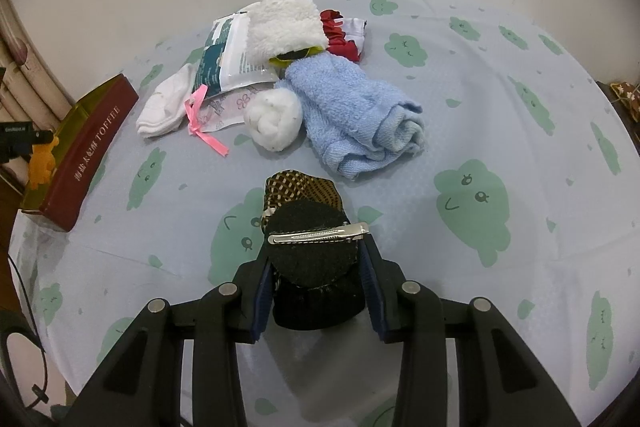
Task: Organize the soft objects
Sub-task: 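Carry the orange duck with the left tool and drop it into the tin, then carry the black hair clip with the right tool and release it into the tin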
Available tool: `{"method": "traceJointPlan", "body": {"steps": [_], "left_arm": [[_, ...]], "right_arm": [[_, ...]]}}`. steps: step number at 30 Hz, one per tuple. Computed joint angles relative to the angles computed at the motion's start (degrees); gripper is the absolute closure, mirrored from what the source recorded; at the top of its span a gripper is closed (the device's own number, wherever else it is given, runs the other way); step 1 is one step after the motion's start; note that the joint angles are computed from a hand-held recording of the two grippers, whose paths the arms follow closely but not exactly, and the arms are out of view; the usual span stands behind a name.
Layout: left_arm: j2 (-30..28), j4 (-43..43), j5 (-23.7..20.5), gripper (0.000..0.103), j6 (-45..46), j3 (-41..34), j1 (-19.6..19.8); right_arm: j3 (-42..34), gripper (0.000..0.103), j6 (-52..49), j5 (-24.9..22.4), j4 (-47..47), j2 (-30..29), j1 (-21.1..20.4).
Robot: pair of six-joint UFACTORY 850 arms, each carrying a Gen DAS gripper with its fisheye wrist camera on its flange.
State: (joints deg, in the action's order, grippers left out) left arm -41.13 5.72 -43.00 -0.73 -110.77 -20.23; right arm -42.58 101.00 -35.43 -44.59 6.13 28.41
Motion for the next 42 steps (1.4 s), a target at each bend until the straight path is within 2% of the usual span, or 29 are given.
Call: {"method": "traceJointPlan", "body": {"steps": [8,18,21,31,39,42], "left_arm": [[-0.70,1.66,0.60,0.055,-0.55,0.24,0.42],[1.08,0.36,3.83,0.052,2.02,2.84,1.05],[2.19,-2.21,5.72,0.048,4.26,4.45,1.54],[4.24,-8.80,8.24,0.048,7.30,6.61,2.90],[9.56,-1.70,14.58,0.048,-0.20,14.38,3.67],[11.13,0.64,16.36,0.048,-2.92,16.86,4.68]], "right_arm": [[-0.87,0.066,-1.72,-0.96,1.47,-0.68,-0.15],[-1.64,0.067,-2.92,-2.28,2.45,-1.28,0.10],[-1.68,0.067,-2.77,-2.51,2.08,-1.24,0.20],[-4.40,0.067,-5.12,-5.29,0.95,-2.17,1.62],[-10.58,0.067,-11.99,-5.74,0.61,-5.98,2.71],[-13.78,0.067,-16.58,-4.18,2.18,-8.27,2.62]]}}
